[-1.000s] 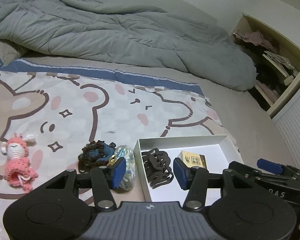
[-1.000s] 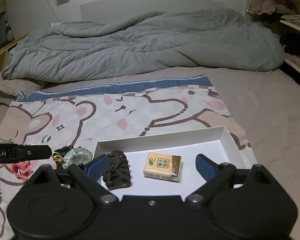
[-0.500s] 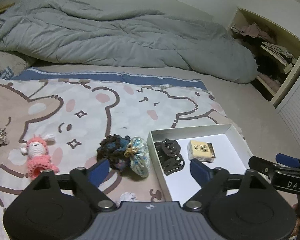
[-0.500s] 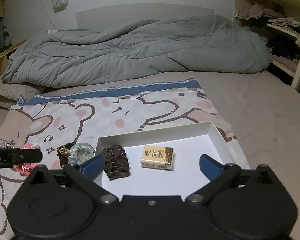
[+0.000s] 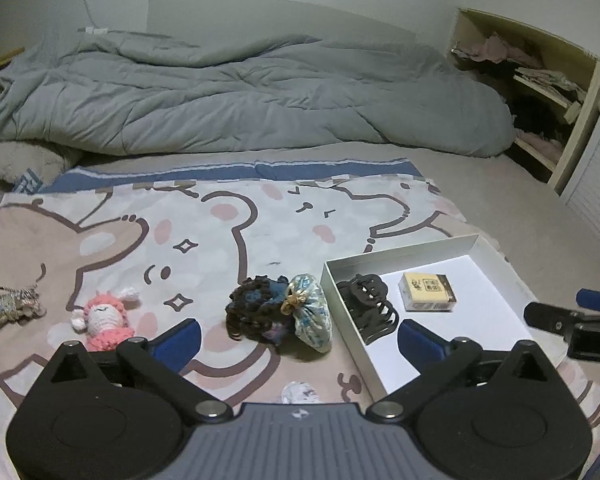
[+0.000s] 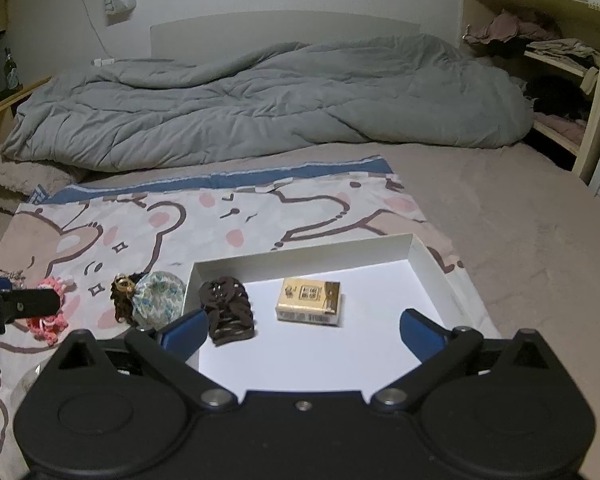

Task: Organize objects
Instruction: 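Withdraw both tools from the box toward the remaining items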

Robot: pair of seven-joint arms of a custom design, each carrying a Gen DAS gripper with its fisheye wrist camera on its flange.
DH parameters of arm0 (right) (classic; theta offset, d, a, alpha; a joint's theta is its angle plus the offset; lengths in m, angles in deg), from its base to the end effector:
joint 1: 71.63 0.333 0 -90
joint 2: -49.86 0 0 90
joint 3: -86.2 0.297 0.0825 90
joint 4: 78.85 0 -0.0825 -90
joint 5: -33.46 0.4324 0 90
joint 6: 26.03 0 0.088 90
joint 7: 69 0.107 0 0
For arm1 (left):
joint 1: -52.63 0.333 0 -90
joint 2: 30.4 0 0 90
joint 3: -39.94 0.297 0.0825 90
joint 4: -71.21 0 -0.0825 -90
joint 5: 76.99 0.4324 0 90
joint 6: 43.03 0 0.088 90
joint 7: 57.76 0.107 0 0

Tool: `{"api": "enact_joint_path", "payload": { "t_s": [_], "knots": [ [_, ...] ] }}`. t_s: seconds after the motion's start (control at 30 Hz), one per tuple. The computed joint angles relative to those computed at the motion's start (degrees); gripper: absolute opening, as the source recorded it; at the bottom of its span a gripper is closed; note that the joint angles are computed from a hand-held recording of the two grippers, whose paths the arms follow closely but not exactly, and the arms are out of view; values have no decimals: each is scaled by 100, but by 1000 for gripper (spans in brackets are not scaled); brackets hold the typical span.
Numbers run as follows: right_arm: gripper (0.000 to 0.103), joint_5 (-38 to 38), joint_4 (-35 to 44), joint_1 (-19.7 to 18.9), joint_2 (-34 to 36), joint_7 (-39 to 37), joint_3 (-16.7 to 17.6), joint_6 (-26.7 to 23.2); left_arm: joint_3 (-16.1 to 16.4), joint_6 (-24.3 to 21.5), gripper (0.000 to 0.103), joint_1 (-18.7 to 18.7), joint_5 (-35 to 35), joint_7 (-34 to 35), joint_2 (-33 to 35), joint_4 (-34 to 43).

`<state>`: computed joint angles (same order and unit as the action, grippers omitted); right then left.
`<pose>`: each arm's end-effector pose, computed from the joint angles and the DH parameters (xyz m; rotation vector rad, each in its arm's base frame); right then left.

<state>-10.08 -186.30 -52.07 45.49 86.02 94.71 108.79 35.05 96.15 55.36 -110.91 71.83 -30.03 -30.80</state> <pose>0.5607 0.2910 0.5765 -1.5159 1.9407 -0.8733 0.6586 -0.0266 0.5849 -1.4496 2.1925 -1.0248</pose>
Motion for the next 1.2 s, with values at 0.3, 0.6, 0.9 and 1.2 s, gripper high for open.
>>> {"api": "enact_joint_path", "payload": {
  "t_s": [0.3, 0.6, 0.9, 1.2],
  "knots": [
    [103, -497, -92, 6, -25, 620, 80, 37, 70, 14, 103, 90, -379, 418, -35, -40],
    [103, -691, 231, 159, 269, 872, 55, -6, 159, 55, 103, 279, -445, 611, 36, 42],
    [103, -821, 504, 344, 626, 816, -81, 500, 197, 111, 103, 460, -499, 1313, 158, 63],
    [103, -278, 915, 583, 1185, 81, -255, 1078, 173, -548, 103, 698, -286, 2059, 506, 423]
  ]
}}
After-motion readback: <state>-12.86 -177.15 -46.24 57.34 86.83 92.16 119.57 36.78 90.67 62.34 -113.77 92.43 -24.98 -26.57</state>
